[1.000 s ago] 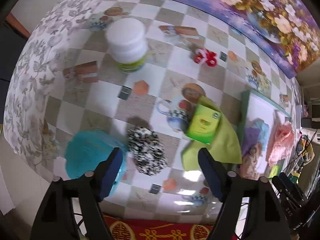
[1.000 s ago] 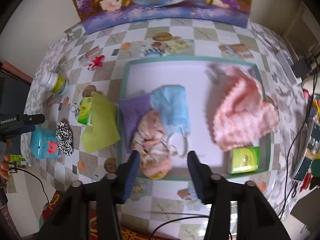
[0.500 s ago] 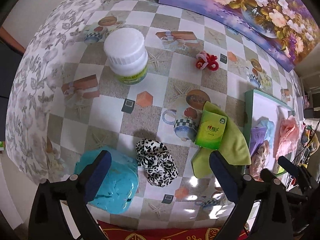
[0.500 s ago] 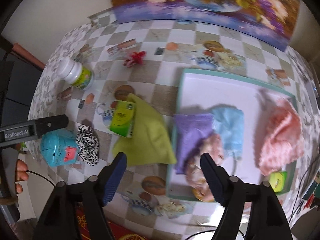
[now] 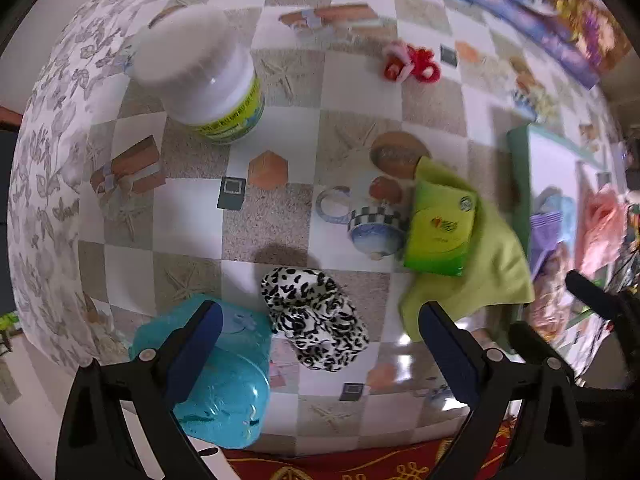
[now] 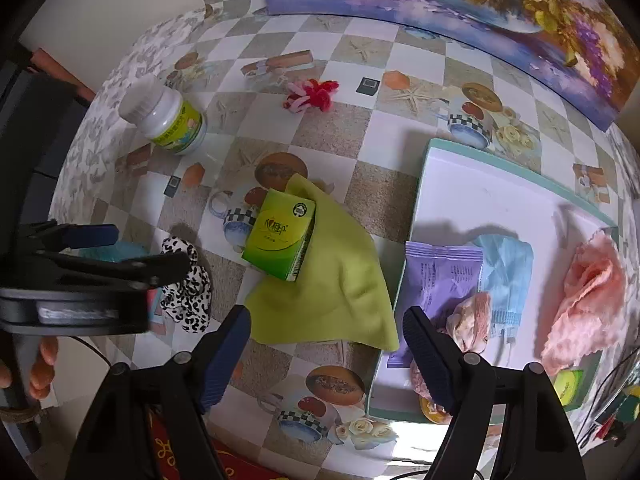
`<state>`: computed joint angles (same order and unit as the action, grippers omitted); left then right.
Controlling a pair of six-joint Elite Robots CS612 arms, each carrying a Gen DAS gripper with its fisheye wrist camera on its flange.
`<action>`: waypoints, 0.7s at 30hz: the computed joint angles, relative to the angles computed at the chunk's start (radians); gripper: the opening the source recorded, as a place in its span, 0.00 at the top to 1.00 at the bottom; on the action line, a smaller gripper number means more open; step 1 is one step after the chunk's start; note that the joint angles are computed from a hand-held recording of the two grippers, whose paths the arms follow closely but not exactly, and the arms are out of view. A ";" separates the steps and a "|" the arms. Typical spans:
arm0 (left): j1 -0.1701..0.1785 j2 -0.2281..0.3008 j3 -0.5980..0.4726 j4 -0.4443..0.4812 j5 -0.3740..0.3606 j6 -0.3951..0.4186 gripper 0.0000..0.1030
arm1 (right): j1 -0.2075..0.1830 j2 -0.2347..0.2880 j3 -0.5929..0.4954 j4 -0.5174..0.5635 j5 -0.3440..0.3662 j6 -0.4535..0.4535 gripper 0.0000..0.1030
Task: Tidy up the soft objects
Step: 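Grasp the leopard-print scrunchie with the left tool while the right tool approaches the green tissue pack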
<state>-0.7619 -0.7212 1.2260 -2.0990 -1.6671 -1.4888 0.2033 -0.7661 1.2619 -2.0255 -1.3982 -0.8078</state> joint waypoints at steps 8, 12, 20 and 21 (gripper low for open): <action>0.019 0.063 -0.078 0.109 -0.080 0.096 0.04 | 0.005 0.008 -0.015 0.003 -0.022 -0.007 0.21; 0.021 0.099 -0.134 0.199 -0.092 0.152 0.05 | 0.007 0.016 -0.027 0.007 -0.030 -0.002 0.21; 0.019 0.117 -0.140 0.161 -0.107 0.191 0.35 | 0.013 0.030 -0.046 0.008 -0.028 0.011 0.21; 0.017 0.117 -0.136 0.147 -0.106 0.188 0.42 | 0.013 0.030 -0.047 0.008 -0.027 0.012 0.21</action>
